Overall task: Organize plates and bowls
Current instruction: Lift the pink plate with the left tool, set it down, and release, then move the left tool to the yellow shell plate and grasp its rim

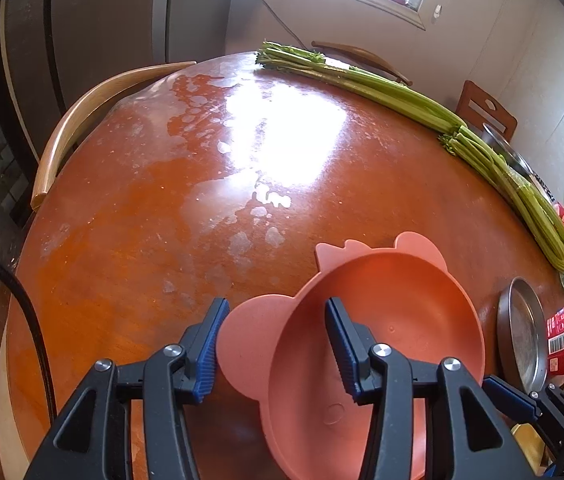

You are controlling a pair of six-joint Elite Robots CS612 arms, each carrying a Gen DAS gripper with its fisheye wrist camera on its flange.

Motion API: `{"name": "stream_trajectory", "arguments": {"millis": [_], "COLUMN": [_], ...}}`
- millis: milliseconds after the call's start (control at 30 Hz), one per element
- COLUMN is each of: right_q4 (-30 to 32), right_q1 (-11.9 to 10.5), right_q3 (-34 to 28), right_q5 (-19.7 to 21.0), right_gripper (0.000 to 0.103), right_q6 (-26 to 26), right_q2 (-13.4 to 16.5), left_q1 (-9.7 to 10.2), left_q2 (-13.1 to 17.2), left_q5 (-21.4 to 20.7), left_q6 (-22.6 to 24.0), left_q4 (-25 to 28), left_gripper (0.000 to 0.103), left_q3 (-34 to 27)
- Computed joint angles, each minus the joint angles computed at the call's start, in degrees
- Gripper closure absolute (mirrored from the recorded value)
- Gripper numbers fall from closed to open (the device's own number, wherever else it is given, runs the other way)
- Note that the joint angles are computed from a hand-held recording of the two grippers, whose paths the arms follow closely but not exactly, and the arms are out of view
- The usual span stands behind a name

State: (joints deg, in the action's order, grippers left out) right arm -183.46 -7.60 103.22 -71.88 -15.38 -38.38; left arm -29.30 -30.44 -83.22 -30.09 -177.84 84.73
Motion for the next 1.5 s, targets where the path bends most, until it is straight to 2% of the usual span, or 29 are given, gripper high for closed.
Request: {"name": "stream_trajectory", "arguments": {"millis": [200, 367, 600, 833, 1267, 1500], "right_q4": [-0.4, -3.2, -7.5, -13.3, -18.0, -20.8], "right_q1": [-0.2, -1.0, -2.8, -4.8, -8.8, -11.3], "right_q3": [0.9, 2.3, 5.1, 9.2, 16.5, 20.9], "right_q5": [0.8, 1.6, 3.9, 5.8, 8.9, 7.6], "right_gripper": [0.054, 0.054, 0.054, 0.054, 0.054, 0.053], "right_q6": [-0.8, 0.1, 1.7, 2.5, 1.0, -1.2], "right_q2": [-0.6, -1.3, -2.9, -5.0, -7.6, -8.3], "left_q1": [-0.46, -0.99, -1.83, -3.66, -7.63, -9.57], "left_q2": [-0.2, -1.0, -3.3, -6.0, -7.9, -7.9], "left_q5": [0.2, 3.2, 6.5, 8.5, 7.4, 2.8], "left_q6": [0.9, -0.1, 0.1, 1.7, 4.1, 6.7], "left_q4": [-0.2, -1.2, -3.9, -8.4, -11.1, -10.7], "left_gripper": [0.046, 0.035, 0.033, 0.032, 0.031, 0.031], "left_q3": [0.5, 2.0, 5.2, 9.3, 12.7, 13.3]}}
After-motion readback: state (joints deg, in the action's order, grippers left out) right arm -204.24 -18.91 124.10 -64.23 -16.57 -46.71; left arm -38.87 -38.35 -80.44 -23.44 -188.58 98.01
